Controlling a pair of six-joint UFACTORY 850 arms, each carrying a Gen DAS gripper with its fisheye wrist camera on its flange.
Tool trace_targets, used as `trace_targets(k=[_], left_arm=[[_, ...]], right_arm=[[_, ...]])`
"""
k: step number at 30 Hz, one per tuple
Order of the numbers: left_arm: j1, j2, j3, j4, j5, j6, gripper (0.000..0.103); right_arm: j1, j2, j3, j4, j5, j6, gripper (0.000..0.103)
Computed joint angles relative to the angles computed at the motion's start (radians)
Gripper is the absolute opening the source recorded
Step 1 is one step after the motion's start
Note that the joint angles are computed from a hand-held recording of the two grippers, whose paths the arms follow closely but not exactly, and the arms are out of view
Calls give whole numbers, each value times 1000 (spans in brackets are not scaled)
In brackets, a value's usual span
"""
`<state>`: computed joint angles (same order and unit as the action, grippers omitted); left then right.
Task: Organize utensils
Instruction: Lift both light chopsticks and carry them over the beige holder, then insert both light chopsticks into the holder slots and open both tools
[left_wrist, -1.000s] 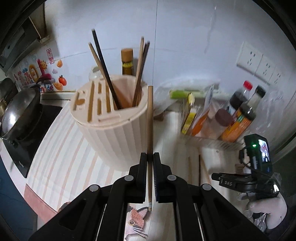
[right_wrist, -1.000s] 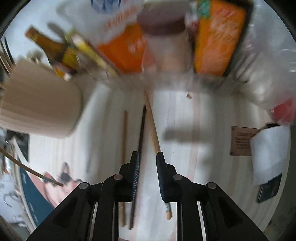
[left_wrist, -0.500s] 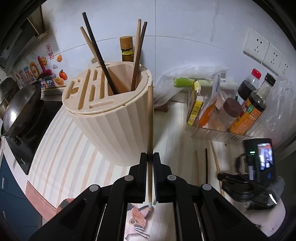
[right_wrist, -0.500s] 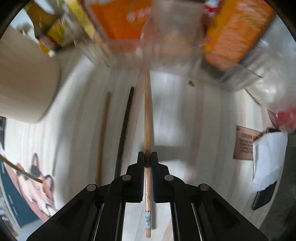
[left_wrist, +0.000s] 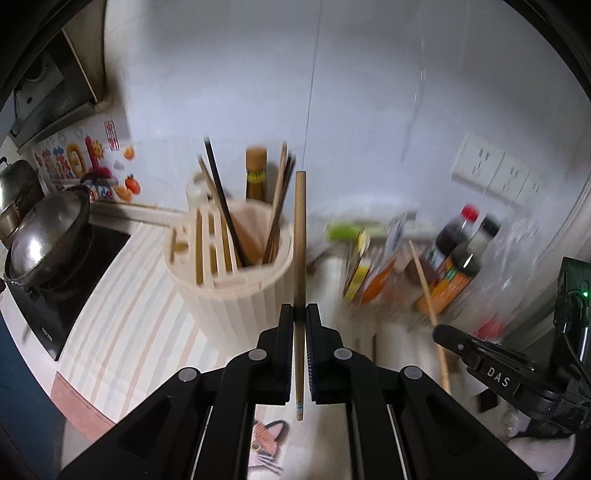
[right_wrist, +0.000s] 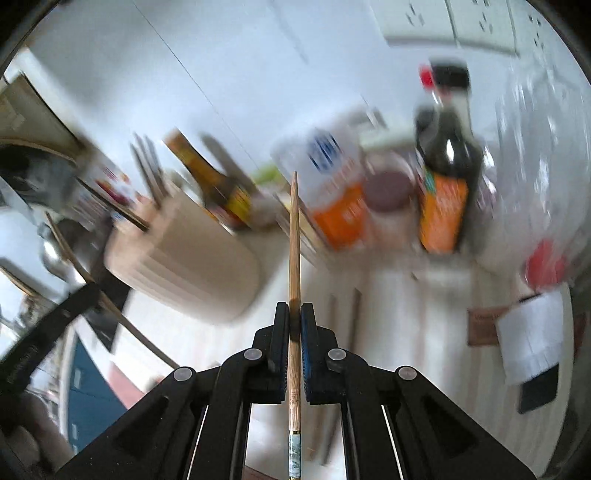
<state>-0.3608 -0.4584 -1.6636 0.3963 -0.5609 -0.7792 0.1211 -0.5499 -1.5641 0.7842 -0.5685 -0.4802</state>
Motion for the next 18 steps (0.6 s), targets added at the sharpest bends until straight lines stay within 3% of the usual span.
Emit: trace_targets(k=[8, 18], left_arm=[[58, -25, -156, -53, -4, 35, 4], [115, -147, -374, 3, -111, -6, 4]], right_arm=[[29, -76, -213, 338, 11, -232, 6], [89, -336, -583, 464, 9, -260, 6]])
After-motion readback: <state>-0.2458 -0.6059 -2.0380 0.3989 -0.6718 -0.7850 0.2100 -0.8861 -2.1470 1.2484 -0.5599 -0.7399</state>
